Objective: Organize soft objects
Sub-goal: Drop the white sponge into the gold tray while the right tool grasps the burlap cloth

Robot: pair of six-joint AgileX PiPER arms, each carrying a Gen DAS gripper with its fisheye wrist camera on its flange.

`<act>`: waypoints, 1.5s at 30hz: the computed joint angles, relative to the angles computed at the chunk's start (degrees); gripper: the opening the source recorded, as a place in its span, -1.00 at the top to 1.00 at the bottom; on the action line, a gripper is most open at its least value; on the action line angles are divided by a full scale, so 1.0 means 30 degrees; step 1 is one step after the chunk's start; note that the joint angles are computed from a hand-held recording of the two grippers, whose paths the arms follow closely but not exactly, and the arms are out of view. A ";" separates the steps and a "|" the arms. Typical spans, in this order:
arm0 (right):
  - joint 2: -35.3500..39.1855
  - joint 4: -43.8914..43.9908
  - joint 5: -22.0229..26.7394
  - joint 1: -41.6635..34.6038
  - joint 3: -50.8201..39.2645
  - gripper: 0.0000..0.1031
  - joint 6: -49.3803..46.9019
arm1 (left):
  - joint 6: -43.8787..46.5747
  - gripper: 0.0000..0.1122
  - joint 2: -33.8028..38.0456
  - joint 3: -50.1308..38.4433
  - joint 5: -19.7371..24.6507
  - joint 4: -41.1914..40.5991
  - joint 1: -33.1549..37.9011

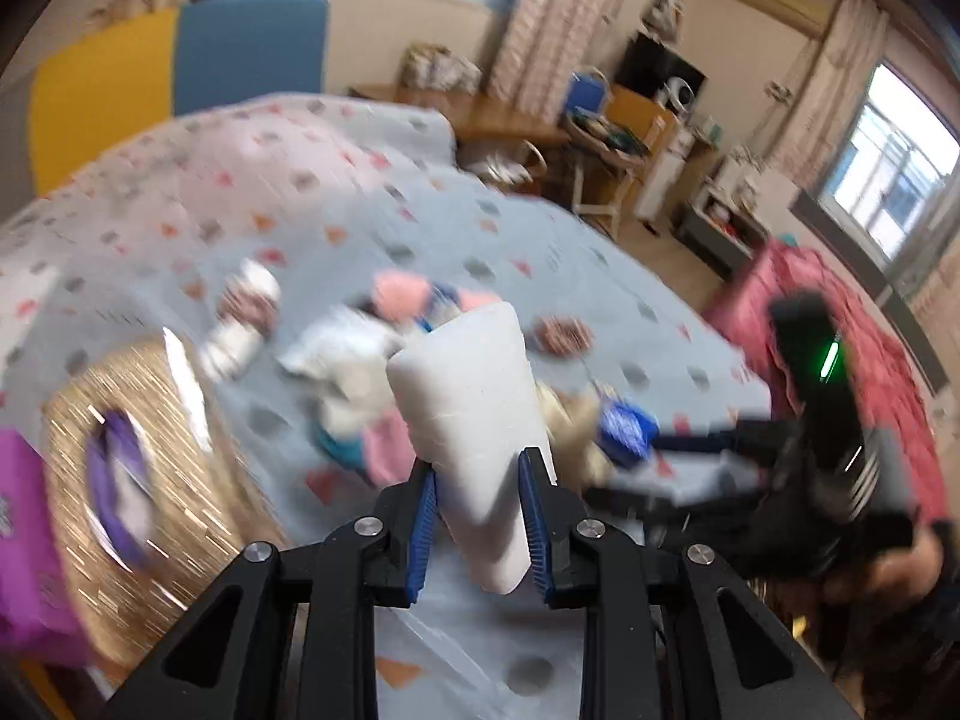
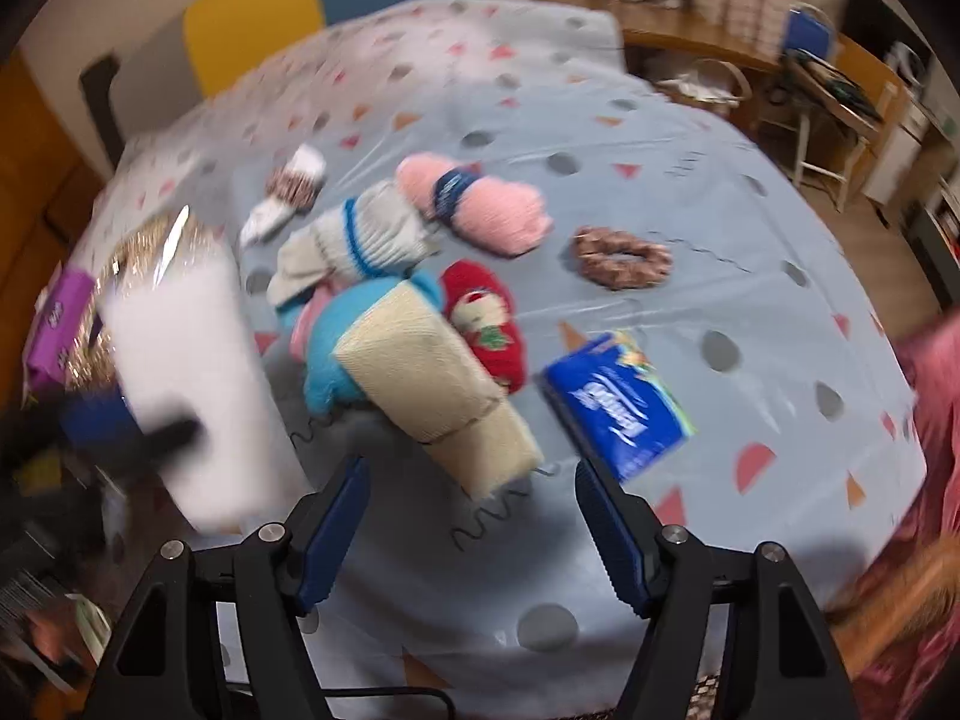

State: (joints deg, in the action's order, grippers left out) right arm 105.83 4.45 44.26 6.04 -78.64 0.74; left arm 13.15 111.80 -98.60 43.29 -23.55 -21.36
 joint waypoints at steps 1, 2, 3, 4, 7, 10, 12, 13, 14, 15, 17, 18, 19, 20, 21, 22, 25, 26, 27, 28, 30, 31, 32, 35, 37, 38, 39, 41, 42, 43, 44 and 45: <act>0.0390 -0.0146 0.0201 0.0092 -0.0391 -0.40 0.0057 | -0.0370 0.52 0.0259 -0.0752 0.0229 0.0235 0.0270; 0.0958 -0.0394 0.0578 0.0215 -0.1044 -0.40 0.0193 | -0.1029 0.52 0.0538 -0.1699 0.0485 0.0710 0.0648; 0.1396 -0.0637 0.1028 0.0256 -0.1642 -0.40 0.0269 | -0.1183 0.52 0.0656 -0.2053 0.0526 0.0779 0.0940; 0.1879 -0.0936 0.1359 0.0347 -0.2221 -0.40 0.0515 | -0.1470 0.52 0.0812 -0.2618 0.0677 0.0972 0.1276; 0.3271 -0.0936 0.2161 0.0280 -0.3762 -0.40 0.0721 | -0.2661 0.52 0.1017 -0.3640 0.0721 0.1998 0.2255; 0.4118 -0.0671 0.2988 0.0106 -0.4700 -0.14 0.0830 | -0.3536 0.52 0.0495 -0.3316 0.0376 0.2482 0.3535; 0.4147 -0.0417 0.2975 0.0002 -0.4784 -0.09 0.0645 | -0.3793 0.52 -0.0071 -0.2700 0.0076 0.2413 0.4600; 0.4119 -0.0450 0.2915 0.0001 -0.4768 -0.04 0.0603 | -0.3834 0.52 -0.0472 -0.2154 -0.0211 0.2445 0.5106; 0.4133 -0.0388 0.2922 -0.0005 -0.4786 -0.04 0.0478 | -0.3941 0.52 -0.0904 -0.1518 -0.0577 0.2601 0.5682; 0.4153 -0.0325 0.2897 -0.0010 -0.4787 -0.01 0.0369 | -0.3871 0.52 -0.1288 -0.0883 -0.0943 0.2524 0.6242; 0.4043 -0.0262 0.2774 -0.0046 -0.4645 0.07 0.0100 | -0.3626 0.52 -0.2240 0.0558 -0.1538 0.2141 0.7672; 0.3956 -0.0350 0.2672 0.0021 -0.4491 0.24 0.0108 | -0.3477 0.52 -0.2652 0.1269 -0.1829 0.1913 0.8354; 0.3969 -0.0321 0.2708 0.0006 -0.4504 0.28 0.0070 | -0.3391 0.52 -0.2928 0.1863 -0.2082 0.1781 0.8987; 0.3851 -0.0291 0.2554 0.0034 -0.4252 0.28 0.0122 | -0.3375 0.52 -0.3190 0.2558 -0.2347 0.1829 0.9591; 0.3824 -0.0308 0.2478 0.0054 -0.4193 0.28 0.0187 | -0.3383 0.52 -0.3419 0.3225 -0.2556 0.1963 1.0064; 0.3812 -0.0315 0.2448 0.0067 -0.4168 0.28 0.0238 | -0.3324 0.52 -0.3681 0.4041 -0.2903 0.2088 1.0520; 0.3644 -0.0183 0.2396 0.0160 -0.3955 0.29 0.0239 | -0.2467 0.52 -0.4003 0.6154 -0.3412 0.1497 1.2087; 0.3518 -0.0169 0.2321 0.0188 -0.3782 0.29 0.0268 | -0.2224 0.52 -0.4059 0.6957 -0.3667 0.1274 1.2561; 0.3432 -0.0166 0.2266 0.0215 -0.3672 0.30 0.0292 | -0.1809 0.52 -0.4176 0.7747 -0.3926 0.0956 1.2936; 0.3372 -0.0161 0.2217 0.0247 -0.3608 0.31 0.0320 | -0.1434 0.52 -0.4166 0.8456 -0.4192 0.0630 1.3284; 0.3171 -0.0309 0.1930 0.0302 -0.3261 0.33 0.0506 | -0.0648 0.52 -0.4022 0.9519 -0.4524 -0.0096 1.3857; 0.3015 -0.0451 0.1739 0.0377 -0.3039 0.35 0.0689 | -0.0672 0.52 -0.3890 0.9961 -0.4777 -0.0124 1.3835; 0.2833 -0.0482 0.1524 0.0404 -0.2771 0.35 0.0749 | -0.0659 0.52 -0.3788 1.0398 -0.5050 -0.0117 1.3847; 0.2190 -0.0514 0.0947 0.0433 -0.1994 0.57 0.0853 | 0.0693 0.47 -0.3365 1.0919 -0.5066 -0.1231 1.3863; 0.1723 -0.0717 0.0468 0.0543 -0.1423 0.62 0.1217 | 0.0653 0.44 -0.3027 1.0494 -0.5041 -0.1011 1.3565; 0.1566 -0.0729 0.0360 0.0559 -0.1235 0.63 0.1284 | 0.0712 0.37 -0.2890 1.0372 -0.5232 -0.0962 1.3334; 0.1445 -0.0853 0.0194 0.0593 -0.1075 0.66 0.1461 | 0.0814 0.23 -0.2727 0.9995 -0.5047 -0.1051 1.3293; 0.1267 -0.1234 -0.0023 0.0687 -0.0835 0.68 0.1954 | 0.1356 -0.12 -0.2757 0.9771 -0.5034 -0.1735 1.3193; 0.1133 -0.0960 -0.0125 0.0607 -0.0645 0.69 0.1820 | 0.1106 -0.32 -0.2951 0.9753 -0.5260 -0.1632 1.3123; 0.1017 -0.0629 -0.0283 0.0535 -0.0457 0.69 0.1626 | 0.0793 -0.38 -0.3277 0.9984 -0.5685 -0.1435 1.3022; 0.0852 -0.0298 -0.0434 0.0485 -0.0234 0.69 0.1428 | 0.0789 -0.46 -0.3716 1.0414 -0.6219 -0.1547 1.2985; 0.0710 0.0059 -0.0565 0.0431 -0.0035 0.70 0.1202 | 0.0706 -0.48 -0.4002 1.0621 -0.6395 -0.1511 1.3009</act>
